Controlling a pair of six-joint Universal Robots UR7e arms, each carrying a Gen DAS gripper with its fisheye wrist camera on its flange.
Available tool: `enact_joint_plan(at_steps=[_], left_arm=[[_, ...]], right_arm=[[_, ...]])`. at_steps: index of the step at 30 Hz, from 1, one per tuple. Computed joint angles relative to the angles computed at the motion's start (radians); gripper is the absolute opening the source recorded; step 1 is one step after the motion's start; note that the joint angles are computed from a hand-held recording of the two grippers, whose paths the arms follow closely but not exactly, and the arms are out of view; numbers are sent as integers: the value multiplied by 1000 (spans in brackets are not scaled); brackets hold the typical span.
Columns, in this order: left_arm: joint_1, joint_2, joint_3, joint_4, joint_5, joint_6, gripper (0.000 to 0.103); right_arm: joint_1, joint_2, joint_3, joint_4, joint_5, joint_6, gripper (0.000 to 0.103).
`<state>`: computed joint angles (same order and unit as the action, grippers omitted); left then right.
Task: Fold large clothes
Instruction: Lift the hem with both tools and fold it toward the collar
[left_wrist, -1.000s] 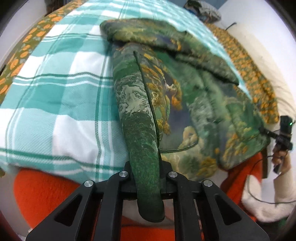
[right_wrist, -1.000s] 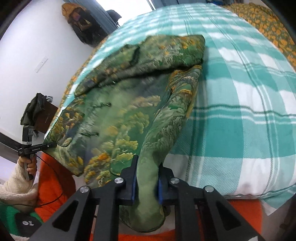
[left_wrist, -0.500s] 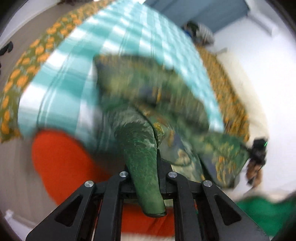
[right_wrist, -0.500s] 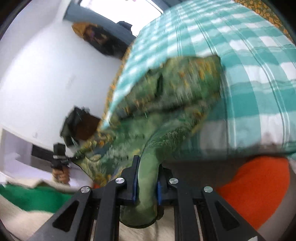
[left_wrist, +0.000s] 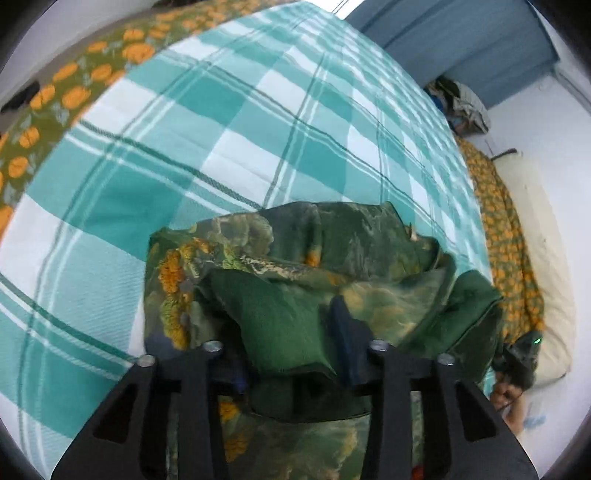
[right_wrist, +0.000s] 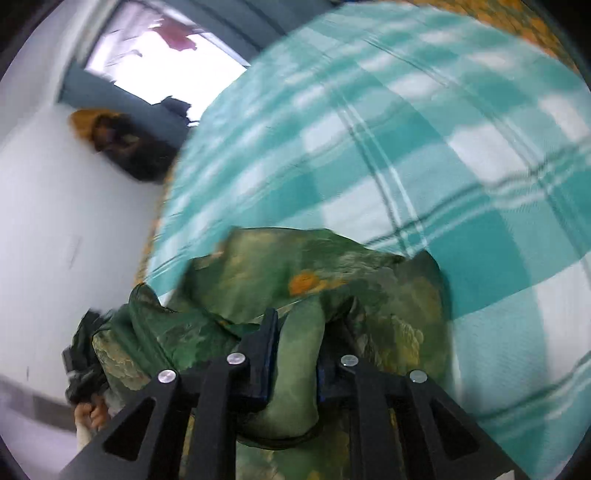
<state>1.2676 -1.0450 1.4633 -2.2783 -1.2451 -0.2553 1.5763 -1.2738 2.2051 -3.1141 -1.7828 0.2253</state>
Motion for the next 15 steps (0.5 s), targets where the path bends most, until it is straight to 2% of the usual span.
enact_joint_plan(at_steps=[1,2,3,4,5,7,9,10,11,13,15], left_arm=[[4,-14,14,-17,-32,7,60],[8,-24,17,-33,-58,21,69],[5,-38,22,-43,-61,32,82],[-5,-54,30,-56,-43,38,88],[-12,-70,39,-75,-31,41,92],[-9,-96,43,-92,-58,35,93],[-5,-121,57,-101,-78,38,94],[-7,-134,70,-108,-74,56,94],[-12,-142,81,-110,-65,74,95],[-18,-156,106,-98,-40,146,98],[-19,-158,126,-63,-25,206,99]], right_arm=[[-19,11,9,-42,29,28,23],[-39,9,24,-75,75,36,31],[-58,0,38,-98,128,37,39],[-68,-11,48,-107,161,37,51],[-81,-22,55,-114,196,33,57],[-88,-43,56,-111,219,37,58],[-89,-48,56,-139,221,42,65],[-85,-52,60,-168,210,46,77],[-84,-67,71,-192,210,47,82],[-83,-104,91,-190,223,37,82],[-61,-120,90,-154,173,-3,82]])
